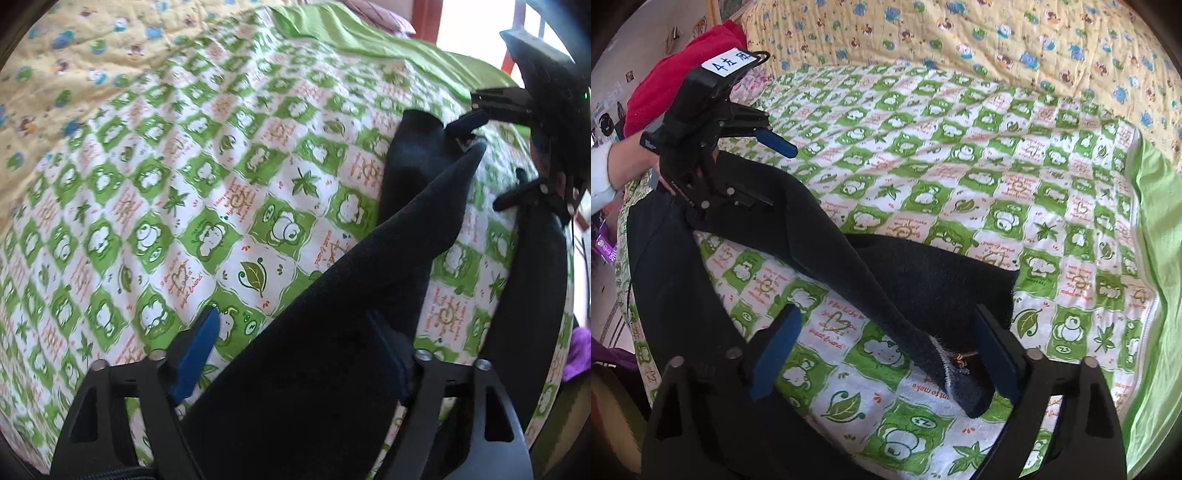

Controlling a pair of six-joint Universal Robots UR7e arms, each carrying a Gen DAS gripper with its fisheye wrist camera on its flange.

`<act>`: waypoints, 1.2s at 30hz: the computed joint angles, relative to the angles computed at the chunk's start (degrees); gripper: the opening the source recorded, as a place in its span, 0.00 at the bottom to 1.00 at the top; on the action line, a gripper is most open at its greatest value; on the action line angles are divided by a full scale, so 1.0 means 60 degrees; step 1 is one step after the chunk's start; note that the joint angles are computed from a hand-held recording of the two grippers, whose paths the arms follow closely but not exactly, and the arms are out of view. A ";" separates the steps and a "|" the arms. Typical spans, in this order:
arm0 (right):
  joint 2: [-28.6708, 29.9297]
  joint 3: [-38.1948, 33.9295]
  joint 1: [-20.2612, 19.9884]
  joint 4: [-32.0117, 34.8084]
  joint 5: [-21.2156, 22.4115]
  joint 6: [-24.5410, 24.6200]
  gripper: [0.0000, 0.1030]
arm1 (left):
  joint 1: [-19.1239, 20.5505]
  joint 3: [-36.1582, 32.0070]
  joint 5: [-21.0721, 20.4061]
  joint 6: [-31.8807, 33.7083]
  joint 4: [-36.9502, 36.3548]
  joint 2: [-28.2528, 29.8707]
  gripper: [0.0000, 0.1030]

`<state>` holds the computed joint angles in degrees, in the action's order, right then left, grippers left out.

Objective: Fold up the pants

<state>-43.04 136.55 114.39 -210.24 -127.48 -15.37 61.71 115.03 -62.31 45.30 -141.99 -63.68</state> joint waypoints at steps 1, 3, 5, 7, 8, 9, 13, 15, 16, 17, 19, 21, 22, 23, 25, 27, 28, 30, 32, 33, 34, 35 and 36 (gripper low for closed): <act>-0.0040 0.0014 -0.0102 0.0118 0.0086 0.0052 0.74 | 0.0020 -0.0140 0.0110 0.0055 0.0288 0.0134 0.54; -0.0041 -0.0019 -0.0181 0.0257 0.0104 0.0111 0.59 | 0.0089 -0.0441 0.0145 -0.0041 0.1029 0.0323 0.38; -0.0028 -0.0072 -0.0176 0.0334 -0.0030 0.0132 0.44 | 0.0107 -0.0493 -0.0068 -0.0100 0.1331 0.0304 0.25; -0.0071 -0.0061 -0.0128 0.0254 -0.0054 0.0045 0.27 | 0.0005 -0.0236 -0.0099 -0.0036 0.1126 0.0112 0.10; -0.0087 -0.0032 -0.0059 0.0133 -0.0068 -0.0001 0.24 | -0.0029 -0.0085 -0.0182 -0.0044 0.1102 -0.0091 0.08; -0.0139 0.0024 -0.0028 0.0094 -0.0068 0.0006 0.22 | -0.0085 0.0095 -0.0305 -0.0100 0.1057 -0.0294 0.07; -0.0323 0.0171 0.0261 -0.0163 -0.0290 -0.0001 0.19 | -0.0528 0.1148 -0.0538 -0.0388 0.0689 -0.1345 0.06; -0.0420 0.0297 0.0387 -0.0295 -0.0326 0.0064 0.17 | -0.0667 0.1593 -0.0731 -0.0646 0.0817 -0.2017 0.06; -0.0474 0.0384 0.0479 -0.0333 -0.0352 0.0139 0.15 | -0.0721 0.1814 -0.0840 -0.0828 0.0816 -0.2272 0.06; -0.0489 0.0426 0.0551 -0.0360 -0.0382 0.0171 0.15 | -0.0803 0.2026 -0.0900 -0.1055 0.0826 -0.2509 0.06; -0.0519 0.0542 0.0819 -0.0353 -0.0510 0.0331 0.14 | -0.0973 0.2381 -0.0984 -0.1419 0.0831 -0.2953 0.06; -0.0492 0.0628 0.1157 -0.0331 -0.0745 0.0530 0.14 | -0.1114 0.2769 -0.1138 -0.1824 0.0780 -0.3429 0.06; -0.0483 0.0662 0.1295 -0.0320 -0.0837 0.0614 0.14 | -0.1132 0.2843 -0.1210 -0.1976 0.0813 -0.3582 0.06; -0.0470 0.0717 0.1418 -0.0340 -0.0911 0.0698 0.13 | -0.1176 0.2993 -0.1288 -0.2166 0.0758 -0.3742 0.06; -0.0514 0.0880 0.1673 -0.0271 -0.1022 0.1010 0.13 | -0.1233 0.3228 -0.1405 -0.2499 0.0702 -0.4045 0.06; -0.0481 0.1045 0.1947 -0.0229 -0.1240 0.1360 0.13 | -0.1335 0.3507 -0.1490 -0.2752 0.0653 -0.4379 0.06; -0.0474 0.1119 0.2068 -0.0186 -0.1318 0.1533 0.13 | -0.1384 0.3629 -0.1546 -0.2870 0.0651 -0.4540 0.06; -0.0435 0.1271 0.2335 -0.0161 -0.1493 0.1884 0.13 | -0.1492 0.3880 -0.1656 -0.3045 0.0752 -0.4943 0.06; -0.0389 0.1400 0.2658 -0.0117 -0.1730 0.2237 0.13 | -0.1639 0.4161 -0.1687 -0.3138 0.0839 -0.5345 0.06; -0.0378 0.1471 0.2829 -0.0067 -0.1840 0.2451 0.13 | -0.1710 0.4274 -0.1679 -0.3180 0.0875 -0.5490 0.06; -0.0373 0.1521 0.2961 0.0002 -0.1904 0.2647 0.12 | -0.1788 0.4389 -0.1661 -0.3240 0.0899 -0.5626 0.06; -0.0348 0.1551 0.3103 0.0057 -0.1990 0.2823 0.12 | -0.1832 0.4483 -0.1667 -0.3278 0.0910 -0.5725 0.06; -0.0340 0.1597 0.3265 0.0202 -0.2041 0.3106 0.12 | -0.1872 0.4560 -0.1705 -0.3331 0.0971 -0.5846 0.06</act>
